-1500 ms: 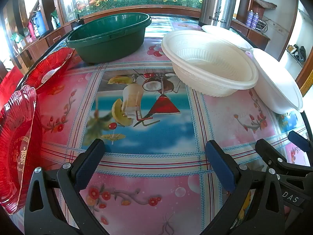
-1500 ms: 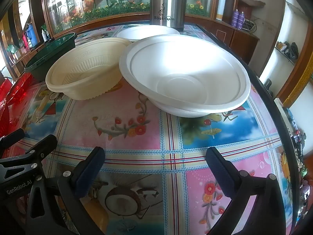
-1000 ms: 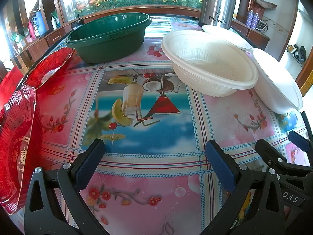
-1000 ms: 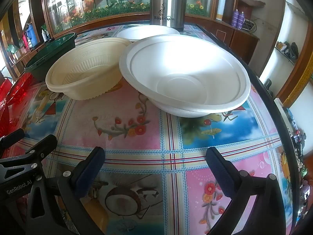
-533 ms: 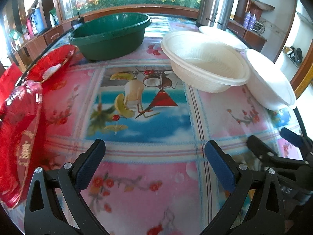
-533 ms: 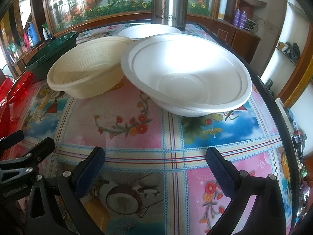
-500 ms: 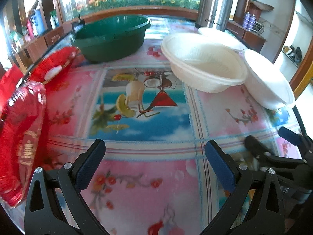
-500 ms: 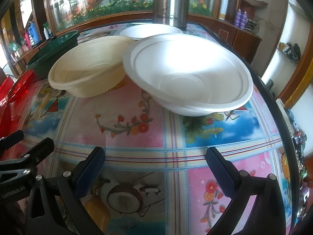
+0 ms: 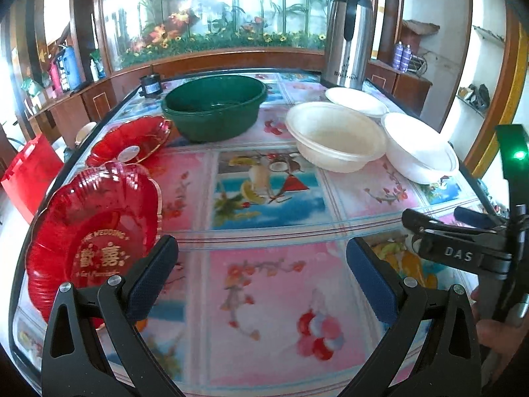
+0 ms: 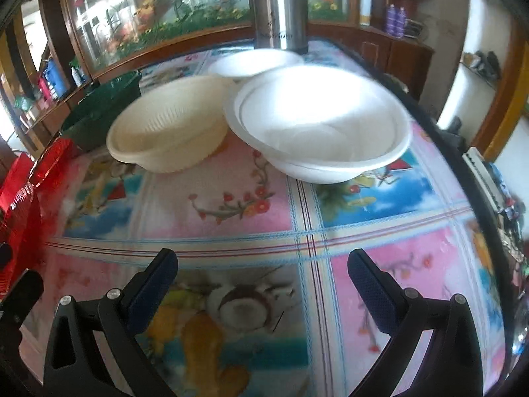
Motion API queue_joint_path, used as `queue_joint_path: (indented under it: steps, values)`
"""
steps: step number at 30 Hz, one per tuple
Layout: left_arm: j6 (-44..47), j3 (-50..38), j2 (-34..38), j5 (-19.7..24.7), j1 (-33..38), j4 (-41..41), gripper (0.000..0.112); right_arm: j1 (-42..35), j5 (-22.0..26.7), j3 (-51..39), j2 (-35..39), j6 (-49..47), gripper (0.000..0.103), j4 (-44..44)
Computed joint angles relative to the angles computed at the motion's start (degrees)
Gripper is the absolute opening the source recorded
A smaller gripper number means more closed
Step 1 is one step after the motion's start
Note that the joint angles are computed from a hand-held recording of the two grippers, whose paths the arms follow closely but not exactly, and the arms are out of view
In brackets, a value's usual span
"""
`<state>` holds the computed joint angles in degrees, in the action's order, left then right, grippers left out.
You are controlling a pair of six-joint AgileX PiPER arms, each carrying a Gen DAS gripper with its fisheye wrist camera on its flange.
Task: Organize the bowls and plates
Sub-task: 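Move both grippers to the large red 'THE WEDDING' plate and grasp its rim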
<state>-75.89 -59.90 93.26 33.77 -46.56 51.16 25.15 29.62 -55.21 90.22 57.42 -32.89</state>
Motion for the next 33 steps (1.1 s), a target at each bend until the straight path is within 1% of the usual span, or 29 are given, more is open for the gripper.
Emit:
queue_joint_path:
  steps: [2,3,4,7,11,14,18,24,26,28,29,32,33]
  values:
    - [0.0,2.3,-2.2,-1.9,1.3,-0.4,0.103,4.1,2.3,-0.2,-1.3,6.2,0.103,-5.5]
    - [-0.1,3.3,-3.2,-2.6,1.9,-0.5,0.103,5.5,3.1,-0.4,-1.5,7.6,0.103,-6.7]
    - [-0.2,4.1,-4.0,-2.8,2.4,-0.6,0.103,7.2,4.0,-1.0,-1.6,8.9,0.103,-7.9]
    - [-0.3,5.6,-5.8,-1.3,3.1,0.5,0.103,11.4,6.5,-4.1,-0.1,10.4,0.103,-9.4]
    - [0.7,8.9,-9.3,-1.5,6.0,0.4,0.103,15.8,8.0,-8.4,3.3,9.9,0.103,-10.1]
    - [1.8,11.1,-11.6,-1.1,8.7,0.9,0.103,17.4,8.7,-13.7,7.3,6.4,0.103,-8.0]
    - [3.9,13.4,-14.0,-1.4,13.1,0.4,0.103,19.9,9.3,-18.5,10.8,3.8,0.102,-6.7]
    - [12.0,15.6,-16.1,-4.3,22.6,-4.8,0.103,21.7,11.6,-28.3,17.3,-4.8,0.102,-1.8]
    - [17.5,15.3,-16.0,-4.8,27.1,-9.9,0.103,22.2,12.5,-31.4,19.2,-7.0,0.102,-0.7]
    - [22.0,14.9,-15.3,-5.5,30.4,-14.1,0.103,22.4,13.0,-34.8,21.0,-9.6,0.097,1.2]
    - [25.8,14.5,-14.6,-6.0,32.7,-17.2,0.103,22.5,13.1,-36.0,21.7,-10.7,0.096,2.0]
    - [31.4,13.8,-13.3,-7.3,36.2,-21.4,0.103,22.7,14.8,-41.3,25.0,-14.5,0.090,4.4]
    - [33.4,13.9,-13.1,-8.3,37.4,-22.8,0.103,22.8,15.3,-42.7,26.0,-15.4,0.085,4.8]
